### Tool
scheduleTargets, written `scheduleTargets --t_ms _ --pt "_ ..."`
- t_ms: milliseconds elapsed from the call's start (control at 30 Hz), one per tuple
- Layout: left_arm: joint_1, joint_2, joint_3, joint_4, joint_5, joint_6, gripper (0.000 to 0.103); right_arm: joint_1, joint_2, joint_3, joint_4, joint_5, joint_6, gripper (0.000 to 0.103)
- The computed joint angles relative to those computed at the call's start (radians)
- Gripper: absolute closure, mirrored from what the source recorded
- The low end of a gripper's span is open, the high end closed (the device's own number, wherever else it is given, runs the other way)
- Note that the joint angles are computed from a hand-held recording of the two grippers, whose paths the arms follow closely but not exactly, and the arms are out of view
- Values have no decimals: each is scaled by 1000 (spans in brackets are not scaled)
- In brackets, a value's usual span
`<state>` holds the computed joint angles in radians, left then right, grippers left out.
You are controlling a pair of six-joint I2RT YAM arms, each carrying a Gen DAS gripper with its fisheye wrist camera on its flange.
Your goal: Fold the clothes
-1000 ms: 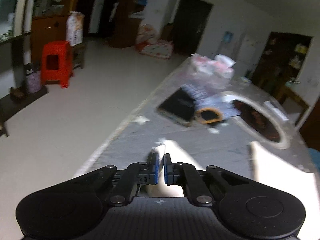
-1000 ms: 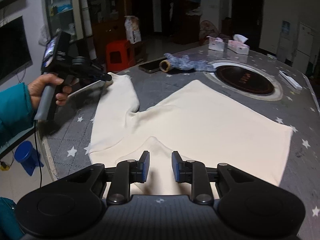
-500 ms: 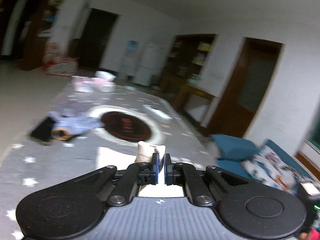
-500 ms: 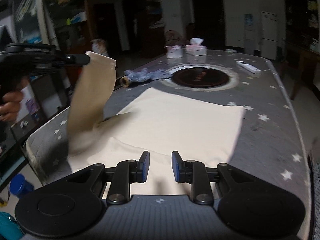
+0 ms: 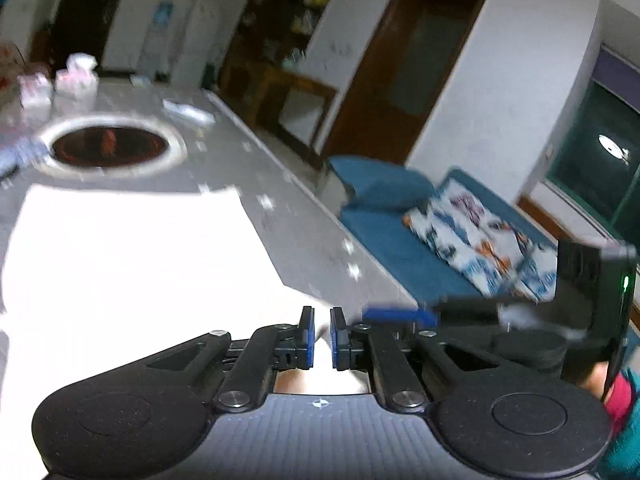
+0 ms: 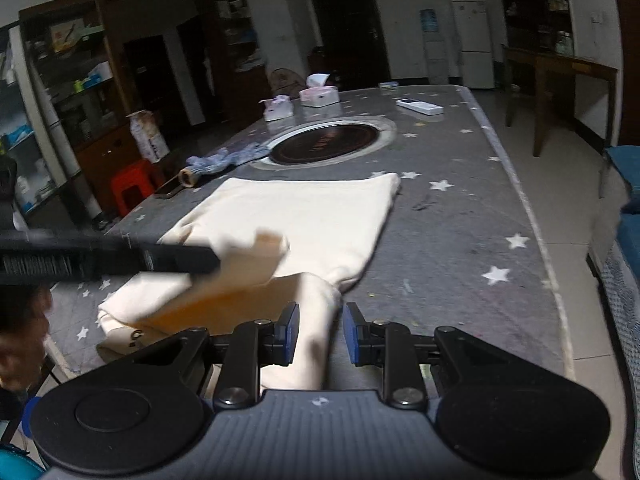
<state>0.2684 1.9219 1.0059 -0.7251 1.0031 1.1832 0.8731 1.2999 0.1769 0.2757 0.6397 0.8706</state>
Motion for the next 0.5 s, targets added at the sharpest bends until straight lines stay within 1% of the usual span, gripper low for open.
scheduleTargets --t_ms 33,67,100,133,167,233,267,333,433,500 --pt "9 14 18 -35 -8 34 90 1 -7 -1 -7 4 2 80" --pt "19 27 37 -70 -15 69 84 2 -16 -2 -16 8 2 80" --pt "33 37 58 -105 -18 107 73 1 -20 0 -19 10 -4 80" --pt "47 46 78 -131 -20 138 69 -1 -20 3 -19 11 -14 80" --pt "65 53 91 -131 -19 149 67 -1 -15 9 -15 14 -27 80" --pt "98 67 119 -123 -18 160 67 -1 12 27 6 14 -56 80" --pt "111 76 132 -94 -24 133 69 -3 31 36 26 4 -75 80" --pt "133 113 173 -62 -45 85 69 -10 74 55 68 -20 -114 80" --pt "156 174 245 -21 -79 15 72 -16 183 103 141 -60 -185 80" --pt "157 208 274 27 -93 -34 74 -30 248 129 189 -90 -222 80"
